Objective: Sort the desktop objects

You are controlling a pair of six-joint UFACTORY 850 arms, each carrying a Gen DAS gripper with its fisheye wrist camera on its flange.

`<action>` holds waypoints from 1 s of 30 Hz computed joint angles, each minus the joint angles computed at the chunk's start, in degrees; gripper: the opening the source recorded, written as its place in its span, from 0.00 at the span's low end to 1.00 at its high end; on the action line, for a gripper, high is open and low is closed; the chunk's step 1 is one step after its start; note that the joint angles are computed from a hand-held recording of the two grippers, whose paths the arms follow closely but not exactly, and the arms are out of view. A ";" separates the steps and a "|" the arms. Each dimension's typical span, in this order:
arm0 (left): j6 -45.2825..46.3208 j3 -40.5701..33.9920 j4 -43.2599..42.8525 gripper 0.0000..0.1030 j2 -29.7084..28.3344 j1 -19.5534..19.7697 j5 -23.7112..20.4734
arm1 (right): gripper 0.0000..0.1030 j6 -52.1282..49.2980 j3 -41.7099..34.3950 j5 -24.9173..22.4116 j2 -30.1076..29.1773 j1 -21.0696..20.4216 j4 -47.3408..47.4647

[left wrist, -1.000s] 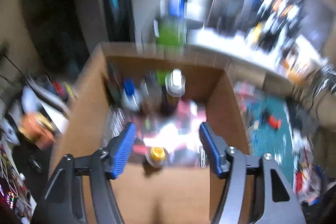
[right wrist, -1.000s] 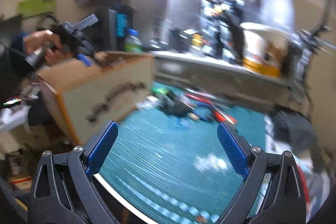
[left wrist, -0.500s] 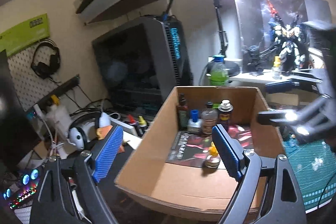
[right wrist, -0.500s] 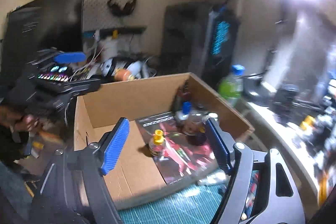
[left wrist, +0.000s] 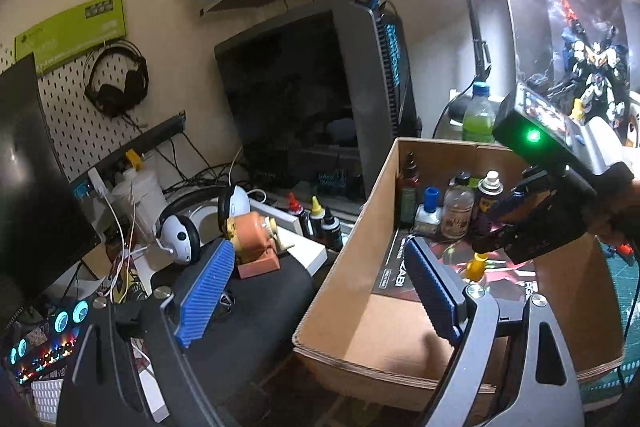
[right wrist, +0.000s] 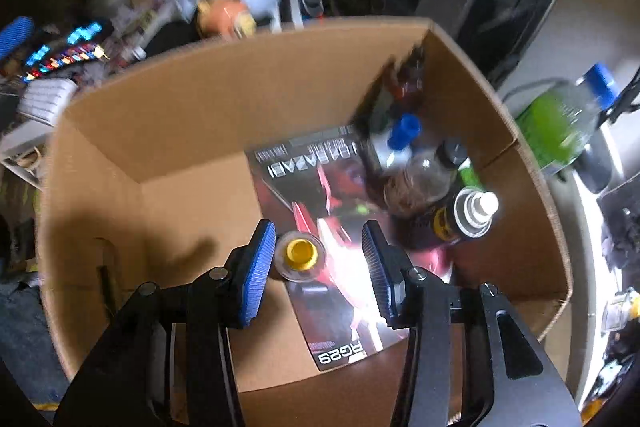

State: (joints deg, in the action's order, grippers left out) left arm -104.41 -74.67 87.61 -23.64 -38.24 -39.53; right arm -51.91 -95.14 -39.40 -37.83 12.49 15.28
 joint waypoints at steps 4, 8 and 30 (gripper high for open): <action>-0.22 0.84 -0.24 0.85 0.18 0.65 0.85 | 0.40 3.93 -3.57 -4.29 -3.59 0.94 -4.13; -0.79 1.69 0.12 0.85 0.46 1.01 1.57 | 0.26 6.21 -3.75 -7.15 -4.34 1.51 -7.11; -1.48 2.43 1.28 0.85 0.87 1.54 4.34 | 0.15 23.35 -24.62 -16.89 -15.44 -4.20 -16.58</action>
State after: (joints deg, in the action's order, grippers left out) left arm -105.89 -72.24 88.88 -22.77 -36.70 -35.18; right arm -28.56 -119.76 -56.29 -53.27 8.29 -1.30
